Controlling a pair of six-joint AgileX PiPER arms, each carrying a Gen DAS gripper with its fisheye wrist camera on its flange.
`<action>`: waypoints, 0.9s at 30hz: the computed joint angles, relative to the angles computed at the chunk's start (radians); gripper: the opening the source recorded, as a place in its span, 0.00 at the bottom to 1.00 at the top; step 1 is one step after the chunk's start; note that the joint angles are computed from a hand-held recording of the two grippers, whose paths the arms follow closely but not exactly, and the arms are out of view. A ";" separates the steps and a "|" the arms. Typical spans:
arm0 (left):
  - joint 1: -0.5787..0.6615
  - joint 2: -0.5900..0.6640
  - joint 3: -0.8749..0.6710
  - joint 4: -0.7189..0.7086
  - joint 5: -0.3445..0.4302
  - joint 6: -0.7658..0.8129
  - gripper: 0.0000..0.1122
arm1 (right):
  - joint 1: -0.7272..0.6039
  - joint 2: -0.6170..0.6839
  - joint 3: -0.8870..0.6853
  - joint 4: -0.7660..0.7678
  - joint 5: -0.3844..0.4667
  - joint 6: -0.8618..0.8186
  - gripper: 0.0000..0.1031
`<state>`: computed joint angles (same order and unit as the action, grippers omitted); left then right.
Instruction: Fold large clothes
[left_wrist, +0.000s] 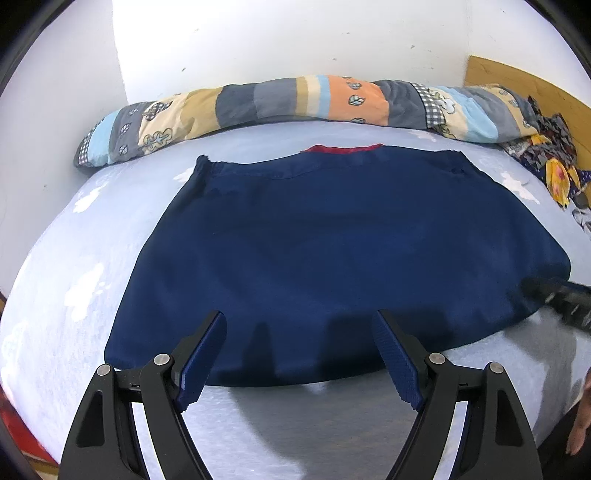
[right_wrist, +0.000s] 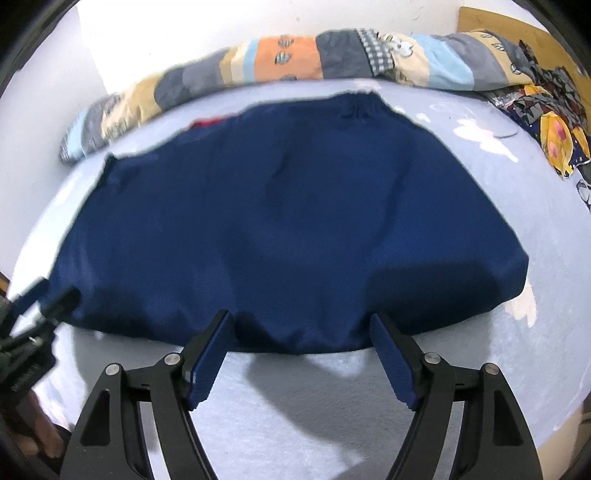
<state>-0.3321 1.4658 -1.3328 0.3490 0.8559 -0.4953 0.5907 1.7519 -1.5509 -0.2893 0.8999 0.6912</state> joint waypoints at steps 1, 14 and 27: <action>0.010 0.001 -0.002 -0.011 0.001 0.004 0.72 | -0.010 -0.030 0.025 -0.005 -0.036 0.020 0.75; 0.181 0.054 -0.066 -0.258 0.027 0.105 0.72 | -0.333 -0.139 0.220 0.436 -0.189 -0.092 0.75; 0.125 0.064 -0.062 -0.208 0.025 0.099 0.72 | -0.675 -0.297 0.534 1.070 -0.299 -0.536 0.76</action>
<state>-0.2070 1.5298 -1.3946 0.1410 0.8808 -0.3966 -0.0842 1.4545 -1.0173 0.7812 0.6013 0.1551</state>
